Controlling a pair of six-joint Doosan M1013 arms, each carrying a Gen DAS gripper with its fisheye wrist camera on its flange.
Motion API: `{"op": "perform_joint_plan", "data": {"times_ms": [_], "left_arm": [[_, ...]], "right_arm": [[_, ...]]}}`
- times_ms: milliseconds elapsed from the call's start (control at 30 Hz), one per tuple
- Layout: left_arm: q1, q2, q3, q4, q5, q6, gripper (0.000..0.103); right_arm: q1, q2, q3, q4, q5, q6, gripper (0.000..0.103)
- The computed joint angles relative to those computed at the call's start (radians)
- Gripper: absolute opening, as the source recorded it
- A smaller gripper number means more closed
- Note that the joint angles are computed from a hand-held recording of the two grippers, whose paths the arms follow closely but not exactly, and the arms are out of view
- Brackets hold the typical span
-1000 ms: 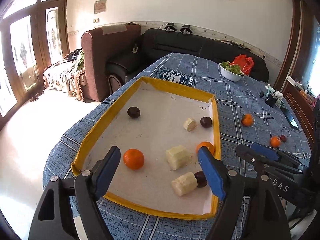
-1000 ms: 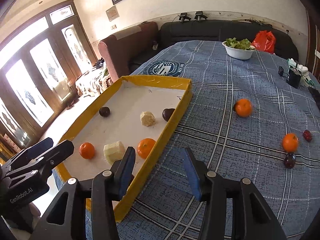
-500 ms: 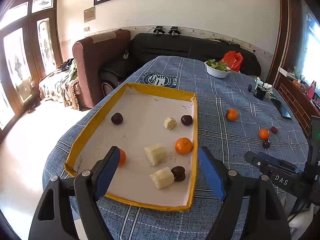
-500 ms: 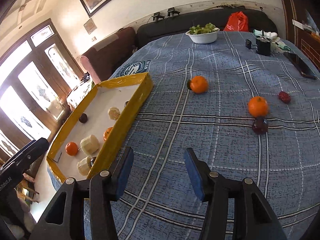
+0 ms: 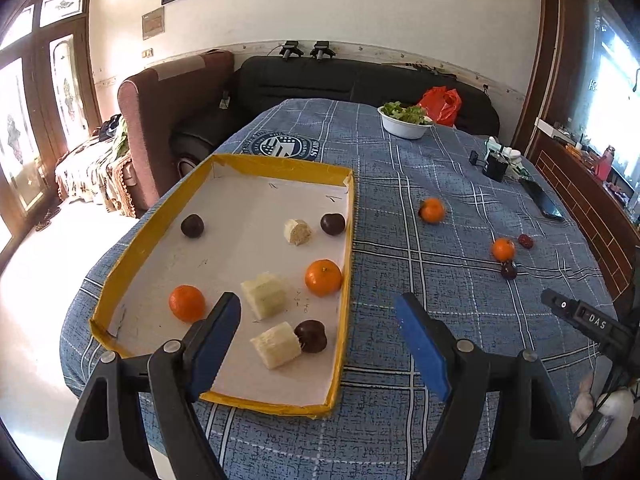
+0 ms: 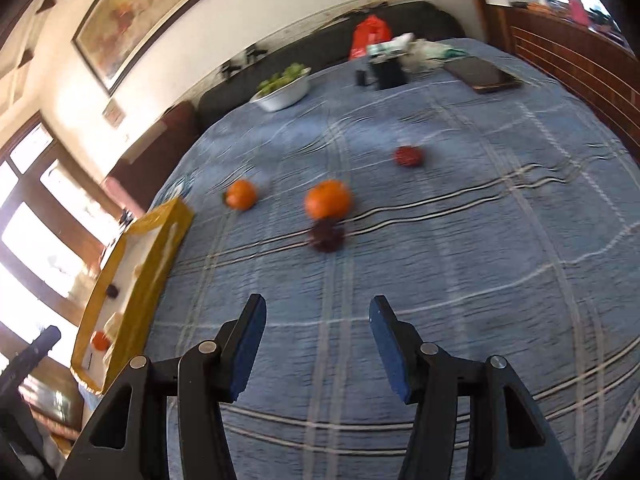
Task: Organize fruits
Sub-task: 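Withdraw both grippers from the tray toward the fruit on the table, then grasp an orange with the left gripper while the right gripper grasps a dark plum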
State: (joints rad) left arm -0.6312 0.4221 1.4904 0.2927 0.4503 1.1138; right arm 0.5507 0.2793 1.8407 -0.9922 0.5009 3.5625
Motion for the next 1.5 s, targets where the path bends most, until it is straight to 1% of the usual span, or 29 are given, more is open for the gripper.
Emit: {"op": "perform_joint_plan", "data": {"times_ms": [100, 200, 300, 400, 500, 567, 633, 700, 767, 833, 867, 900, 933, 1033, 1067, 1167, 1267, 1367, 1400, 1433, 1467, 1500], "left_arm": [[-0.007, 0.019, -0.018, -0.084, 0.013, 0.092, 0.08], [-0.012, 0.035, -0.036, -0.163, 0.023, 0.186, 0.08], [-0.018, 0.057, -0.068, -0.187, 0.049, 0.224, 0.08], [-0.019, 0.083, -0.116, -0.239, 0.081, 0.267, 0.08], [-0.024, 0.122, -0.185, -0.258, 0.112, 0.293, 0.08], [-0.026, 0.156, -0.242, -0.286, 0.128, 0.336, 0.08], [-0.027, 0.197, -0.308, -0.293, 0.174, 0.347, 0.079], [-0.029, 0.254, -0.396, -0.31, 0.241, 0.365, 0.079], [-0.034, 0.311, -0.485, -0.294, 0.315, 0.356, 0.079], [-0.039, 0.354, -0.552, -0.282, 0.359, 0.358, 0.079], [-0.042, 0.375, -0.585, -0.276, 0.379, 0.359, 0.079], [-0.046, 0.397, -0.62, -0.265, 0.398, 0.356, 0.079], [-0.049, 0.415, -0.65, -0.26, 0.408, 0.358, 0.079], [-0.057, 0.455, -0.713, -0.244, 0.422, 0.373, 0.079], [-0.061, 0.479, -0.751, -0.231, 0.442, 0.379, 0.079], [-0.072, 0.518, -0.815, -0.201, 0.479, 0.399, 0.079], [-0.086, 0.538, -0.833, -0.161, 0.486, 0.431, 0.079], [-0.101, 0.537, -0.815, -0.096, 0.47, 0.44, 0.079], [-0.102, 0.532, -0.804, -0.095, 0.459, 0.441, 0.072], [-0.102, 0.529, -0.799, -0.104, 0.456, 0.445, 0.051], [-0.101, 0.531, -0.805, -0.117, 0.471, 0.449, 0.038], [-0.1, 0.53, -0.804, -0.124, 0.48, 0.446, 0.036]], "right_arm": [[-0.021, -0.015, 0.022, 0.005, 0.01, 0.029, 0.059], [-0.035, -0.013, 0.017, 0.017, 0.011, 0.0, 0.059], [-0.055, 0.008, -0.013, 0.082, -0.006, -0.12, 0.059], [-0.074, 0.034, -0.046, 0.169, -0.029, -0.257, 0.059], [-0.088, 0.063, -0.081, 0.233, -0.03, -0.366, 0.059], [-0.093, 0.078, -0.1, 0.255, -0.026, -0.414, 0.059], [-0.096, 0.089, -0.109, 0.256, -0.036, -0.428, 0.059], [-0.099, 0.093, -0.112, 0.246, -0.053, -0.432, 0.059], [-0.105, 0.094, -0.107, 0.222, -0.077, -0.415, 0.058], [-0.104, 0.096, -0.107, 0.196, -0.073, -0.399, 0.047], [-0.105, 0.095, -0.105, 0.194, -0.073, -0.397, 0.035], [-0.109, 0.094, -0.099, 0.196, -0.098, -0.398, 0.031], [-0.11, 0.094, -0.099, 0.2, -0.103, -0.403, 0.031], [-0.103, 0.097, -0.108, 0.189, -0.078, -0.409, 0.031], [-0.103, 0.097, -0.108, 0.189, -0.076, -0.41, 0.031], [-0.104, 0.095, -0.107, 0.198, -0.082, -0.416, 0.031], [-0.108, 0.093, -0.103, 0.212, -0.092, -0.423, 0.031], [-0.108, 0.09, -0.1, 0.219, -0.097, -0.424, 0.031], [-0.108, 0.09, -0.099, 0.219, -0.099, -0.424, 0.031], [-0.108, 0.09, -0.098, 0.219, -0.1, -0.423, 0.031], [-0.108, 0.089, -0.098, 0.22, -0.101, -0.422, 0.031], [-0.108, 0.088, -0.096, 0.221, -0.103, -0.422, 0.031]]}}
